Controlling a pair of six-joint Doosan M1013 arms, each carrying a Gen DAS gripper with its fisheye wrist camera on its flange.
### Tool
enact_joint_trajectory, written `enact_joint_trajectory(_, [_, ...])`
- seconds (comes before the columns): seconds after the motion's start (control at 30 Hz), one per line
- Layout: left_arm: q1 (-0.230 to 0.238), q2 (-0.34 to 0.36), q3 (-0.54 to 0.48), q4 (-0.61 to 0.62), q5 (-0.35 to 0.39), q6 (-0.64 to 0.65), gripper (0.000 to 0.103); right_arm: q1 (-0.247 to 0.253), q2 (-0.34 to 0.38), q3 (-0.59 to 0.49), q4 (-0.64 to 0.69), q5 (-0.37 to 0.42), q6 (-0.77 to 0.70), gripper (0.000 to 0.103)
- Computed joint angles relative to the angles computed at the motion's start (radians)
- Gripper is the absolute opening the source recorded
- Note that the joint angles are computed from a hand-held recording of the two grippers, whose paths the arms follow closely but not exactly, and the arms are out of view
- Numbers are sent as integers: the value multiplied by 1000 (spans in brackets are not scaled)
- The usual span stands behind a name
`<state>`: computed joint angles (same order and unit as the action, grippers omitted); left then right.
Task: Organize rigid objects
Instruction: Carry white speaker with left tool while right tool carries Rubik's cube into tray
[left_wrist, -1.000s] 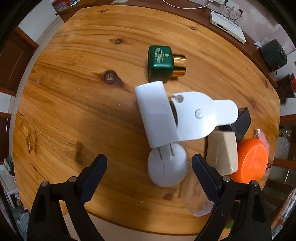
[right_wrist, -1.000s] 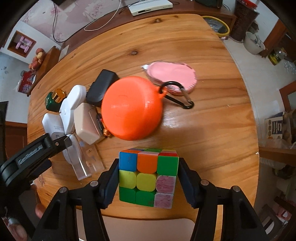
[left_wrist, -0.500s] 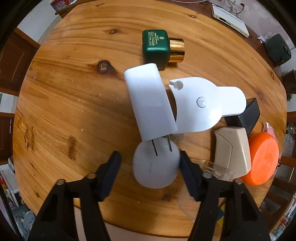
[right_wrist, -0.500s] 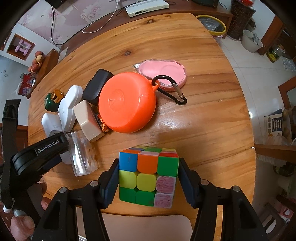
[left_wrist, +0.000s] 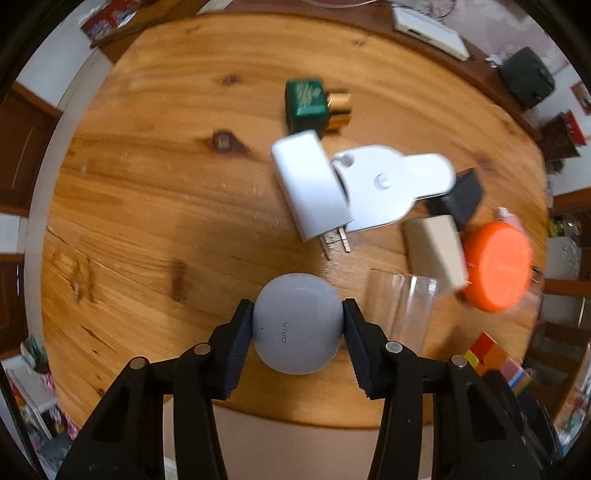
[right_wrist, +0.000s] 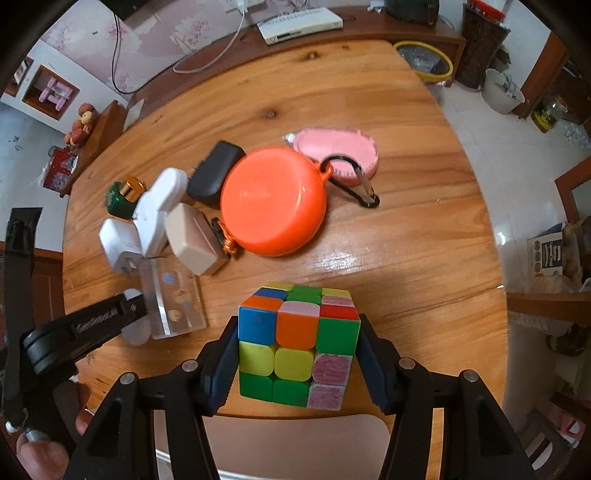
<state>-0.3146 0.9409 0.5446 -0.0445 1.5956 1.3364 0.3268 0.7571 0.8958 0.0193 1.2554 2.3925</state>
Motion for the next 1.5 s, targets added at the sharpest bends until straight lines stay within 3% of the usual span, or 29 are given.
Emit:
enact_joint_trajectory(0.4, [14,-181,140,-80,-121,264,52,37,-127,87,-76,-144,69,59])
enact_joint_trajectory(0.5, [19,-245,227,-103,-178,343,52,56,-166,110,-117,-181,84,59])
enact_joint_trajectory(0.73, [24,-341,348,-168,-228,477,52,120,-246,167,-195,-239,89,59])
enact_joint_trajectory(1.23, [25,-492,618,-184,-356,632,52,238,-316,324,-260,-240,157,59])
enact_joint_trajectory(1.37, [19,-512,681,-148,-401,627,52,256,-311,347,-259,-233,182,59])
enact_joint_trajectory(1.5, [18,-505,711,-125,-385,609,52,260,-301,364,-222,-235,189,59])
